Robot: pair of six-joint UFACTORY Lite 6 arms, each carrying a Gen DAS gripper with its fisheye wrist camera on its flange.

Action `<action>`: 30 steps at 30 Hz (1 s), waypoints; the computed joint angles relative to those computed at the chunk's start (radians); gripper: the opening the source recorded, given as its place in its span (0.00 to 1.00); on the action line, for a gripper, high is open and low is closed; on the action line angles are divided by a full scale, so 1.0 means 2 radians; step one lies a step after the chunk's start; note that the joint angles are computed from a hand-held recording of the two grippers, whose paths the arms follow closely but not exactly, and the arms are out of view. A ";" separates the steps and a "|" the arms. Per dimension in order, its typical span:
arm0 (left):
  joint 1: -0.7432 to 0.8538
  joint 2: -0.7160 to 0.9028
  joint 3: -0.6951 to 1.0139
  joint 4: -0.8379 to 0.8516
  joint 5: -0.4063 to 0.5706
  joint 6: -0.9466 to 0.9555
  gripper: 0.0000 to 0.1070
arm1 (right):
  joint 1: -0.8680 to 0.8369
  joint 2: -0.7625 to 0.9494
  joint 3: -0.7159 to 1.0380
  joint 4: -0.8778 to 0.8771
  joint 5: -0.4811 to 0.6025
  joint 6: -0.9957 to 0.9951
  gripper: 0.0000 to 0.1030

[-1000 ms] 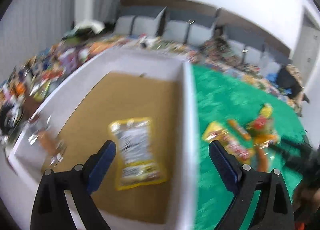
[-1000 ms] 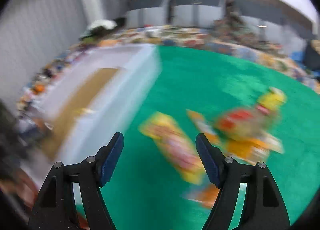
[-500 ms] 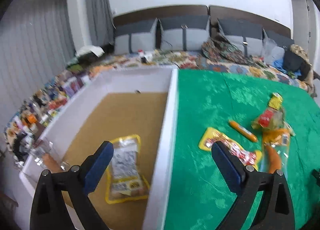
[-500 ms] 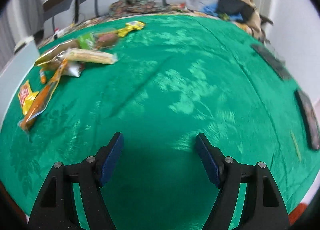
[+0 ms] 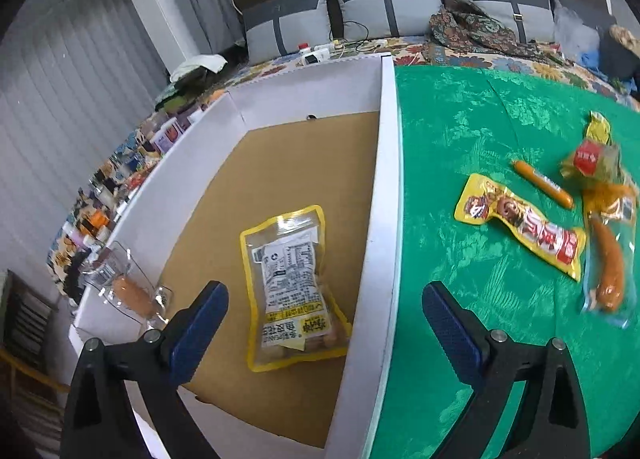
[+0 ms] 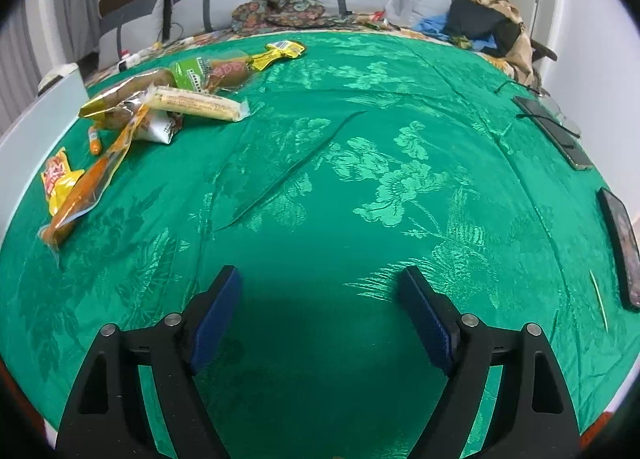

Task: Organize snacks
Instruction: 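Drop the yellow peanut bag into the white box with the right tool, then return the left tool to the snacks and reach for the yellow sausage pack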

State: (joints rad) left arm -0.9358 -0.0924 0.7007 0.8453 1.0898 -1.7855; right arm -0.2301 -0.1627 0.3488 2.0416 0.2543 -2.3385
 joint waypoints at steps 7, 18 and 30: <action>-0.012 -0.011 -0.012 -0.015 -0.004 -0.003 0.91 | 0.000 -0.002 -0.002 0.002 -0.001 -0.002 0.83; -0.182 0.039 0.102 0.044 0.172 -0.072 0.92 | 0.000 -0.003 -0.005 0.019 0.003 -0.021 0.85; -0.163 0.252 0.222 0.038 -0.164 -0.096 0.96 | -0.001 -0.005 -0.006 0.015 0.004 -0.018 0.87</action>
